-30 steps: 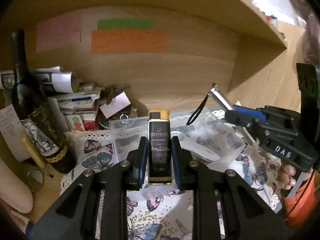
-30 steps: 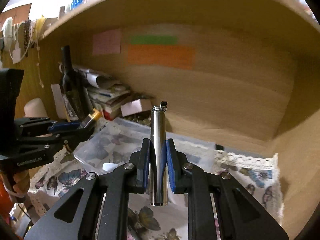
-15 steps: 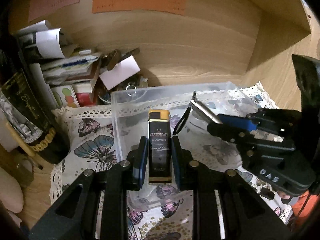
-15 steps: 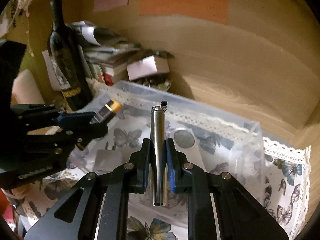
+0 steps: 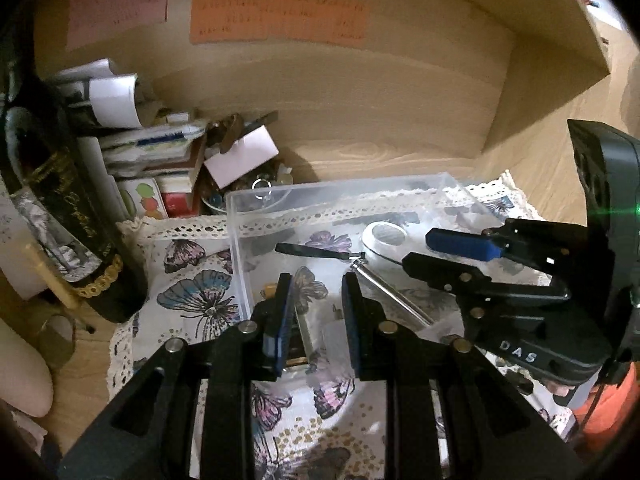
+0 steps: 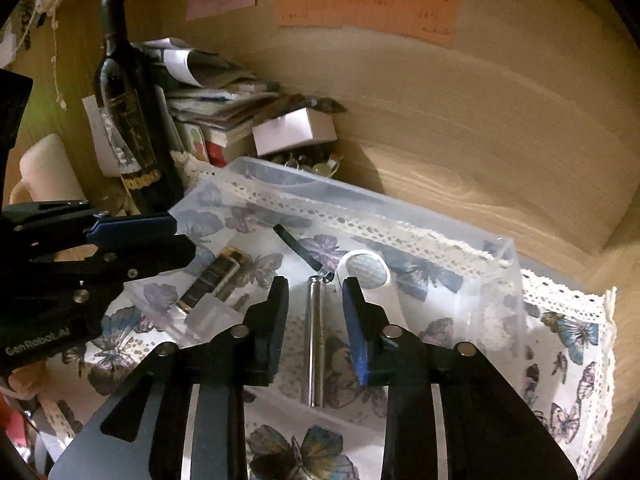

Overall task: Organize rigid objects
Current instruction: 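Lower both held items into the clear box and open both tools, then grasp the bunch of keys with the left tool while the right tool grasps a small black object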

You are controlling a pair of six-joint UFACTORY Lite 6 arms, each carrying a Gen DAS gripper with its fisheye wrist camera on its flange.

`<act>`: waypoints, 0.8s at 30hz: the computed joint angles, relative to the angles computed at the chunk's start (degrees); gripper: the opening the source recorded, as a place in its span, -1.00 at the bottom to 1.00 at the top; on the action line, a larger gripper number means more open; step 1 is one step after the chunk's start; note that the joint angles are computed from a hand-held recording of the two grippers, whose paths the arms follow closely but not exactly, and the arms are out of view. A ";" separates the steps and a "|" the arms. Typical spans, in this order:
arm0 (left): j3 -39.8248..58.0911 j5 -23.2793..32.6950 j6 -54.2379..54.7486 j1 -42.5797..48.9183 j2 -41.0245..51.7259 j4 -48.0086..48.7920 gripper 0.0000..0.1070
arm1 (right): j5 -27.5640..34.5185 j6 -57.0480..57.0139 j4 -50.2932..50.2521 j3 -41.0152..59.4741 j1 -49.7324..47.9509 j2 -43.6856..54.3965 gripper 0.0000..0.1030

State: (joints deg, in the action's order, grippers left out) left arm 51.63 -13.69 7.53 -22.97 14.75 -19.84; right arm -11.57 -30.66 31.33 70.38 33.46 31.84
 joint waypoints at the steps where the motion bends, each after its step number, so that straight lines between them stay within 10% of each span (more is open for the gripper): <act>1: -1.00 -0.39 2.57 -0.51 -1.29 -2.70 -0.56 | -0.34 0.55 -0.62 -1.13 0.02 -1.18 -0.42; 13: -16.27 -6.57 15.39 -7.87 -17.45 -19.55 0.19 | -12.36 -8.16 11.93 -22.92 6.17 -22.71 0.12; 24: -27.57 -9.82 5.53 -14.03 -19.24 -16.70 0.34 | -20.23 -7.36 17.82 -41.25 11.60 -35.83 0.27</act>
